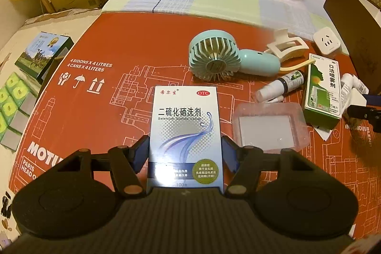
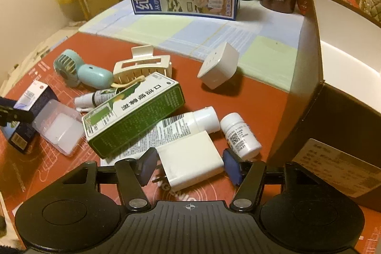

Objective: Organize rigid objects
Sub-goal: 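Lift the medicine box with the left gripper while the right gripper grasps the white charger, then carry both items into the open cardboard box and lower them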

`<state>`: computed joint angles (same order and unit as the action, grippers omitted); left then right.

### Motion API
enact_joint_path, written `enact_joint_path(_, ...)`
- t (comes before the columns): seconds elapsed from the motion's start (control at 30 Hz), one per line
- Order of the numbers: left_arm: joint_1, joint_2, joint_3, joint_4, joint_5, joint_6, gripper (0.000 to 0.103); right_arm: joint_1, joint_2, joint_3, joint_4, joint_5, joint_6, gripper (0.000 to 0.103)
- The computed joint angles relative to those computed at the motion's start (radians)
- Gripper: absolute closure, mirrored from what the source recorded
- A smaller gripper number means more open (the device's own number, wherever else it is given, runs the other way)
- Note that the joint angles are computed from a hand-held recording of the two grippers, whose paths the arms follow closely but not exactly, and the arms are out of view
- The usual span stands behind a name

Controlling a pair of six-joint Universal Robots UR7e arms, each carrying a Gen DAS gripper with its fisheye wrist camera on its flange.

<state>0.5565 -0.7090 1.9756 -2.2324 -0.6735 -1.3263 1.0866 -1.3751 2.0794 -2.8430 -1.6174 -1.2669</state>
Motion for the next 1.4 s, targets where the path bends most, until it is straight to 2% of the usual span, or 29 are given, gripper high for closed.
enact_joint_path(0.27,-0.020,0.005,-0.001,0.022,-0.019,-0.052,0.042,-0.003,-0.046,0.055,-0.033,-0.041,0.055,0.046)
enact_joint_path(0.67,-0.015,0.017,0.000,0.010,-0.031,-0.028,0.042,-0.018,-0.058,0.098,-0.078,-0.032,0.060,0.045)
enact_joint_path(0.87,-0.024,0.020,-0.010,0.028,-0.022,-0.012,0.043,-0.013,-0.070,0.102,-0.080,-0.061,0.093,0.045)
enact_joint_path(1.17,-0.044,0.008,-0.021,0.053,0.005,0.000,0.043,-0.016,-0.122,0.107,-0.027,-0.043,0.137,0.046)
enact_joint_path(1.4,-0.077,-0.007,-0.047,0.074,0.025,0.015,0.043,-0.012,-0.186,0.102,0.047,0.003,0.162,0.046)
